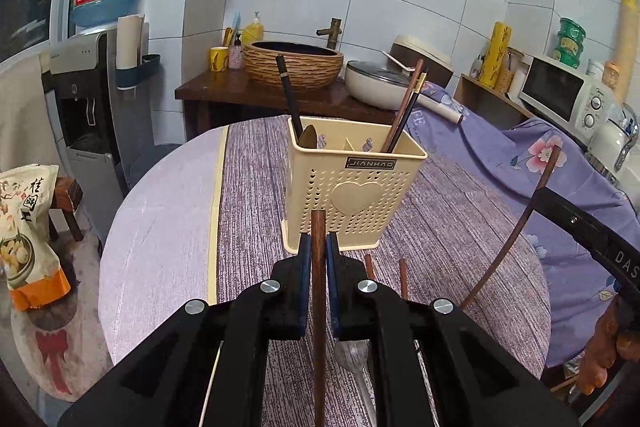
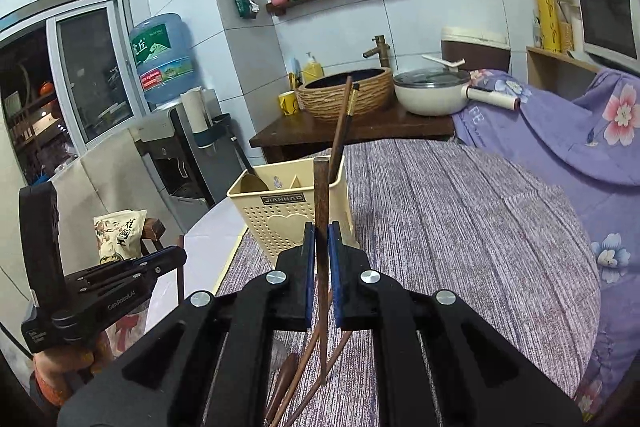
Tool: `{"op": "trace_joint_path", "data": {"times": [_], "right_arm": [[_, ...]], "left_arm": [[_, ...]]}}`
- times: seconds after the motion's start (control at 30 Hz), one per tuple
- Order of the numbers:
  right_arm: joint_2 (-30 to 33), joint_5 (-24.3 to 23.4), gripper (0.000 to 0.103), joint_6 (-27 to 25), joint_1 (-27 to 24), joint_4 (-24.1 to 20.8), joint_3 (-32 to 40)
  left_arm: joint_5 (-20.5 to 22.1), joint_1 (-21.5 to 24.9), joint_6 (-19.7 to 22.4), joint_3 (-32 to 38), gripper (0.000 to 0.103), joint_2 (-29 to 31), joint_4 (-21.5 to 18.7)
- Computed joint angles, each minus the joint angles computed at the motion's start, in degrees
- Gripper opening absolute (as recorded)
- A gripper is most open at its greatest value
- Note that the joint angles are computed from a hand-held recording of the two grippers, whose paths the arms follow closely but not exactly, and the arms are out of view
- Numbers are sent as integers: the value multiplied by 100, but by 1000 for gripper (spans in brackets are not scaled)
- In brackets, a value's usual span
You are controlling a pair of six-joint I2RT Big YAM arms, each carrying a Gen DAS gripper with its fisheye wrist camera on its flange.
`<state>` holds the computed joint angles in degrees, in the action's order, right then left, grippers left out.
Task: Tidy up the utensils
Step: 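Lower both brown chopsticks into the beige holder and open both tools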
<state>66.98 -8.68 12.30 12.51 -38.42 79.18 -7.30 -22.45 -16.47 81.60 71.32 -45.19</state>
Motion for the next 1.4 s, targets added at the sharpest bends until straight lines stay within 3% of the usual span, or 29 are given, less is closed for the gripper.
{"op": "trace_joint_path", "data": {"times": [0.37, 0.93, 1.23, 1.4], "right_arm": [[-150, -112, 8, -75, 65, -10, 107], [262, -174, 8, -347, 119, -361, 1044], [868, -39, 8, -496, 84, -806, 2249], [1479, 127, 8, -401, 52, -1128, 3376]], "left_arm": [[-16, -22, 114, 116, 8, -93, -1], [221, 77, 380, 758, 7, 68, -236], [329, 156, 508, 1684, 7, 372, -519], [88, 188, 544, 2568, 7, 767, -663]]}}
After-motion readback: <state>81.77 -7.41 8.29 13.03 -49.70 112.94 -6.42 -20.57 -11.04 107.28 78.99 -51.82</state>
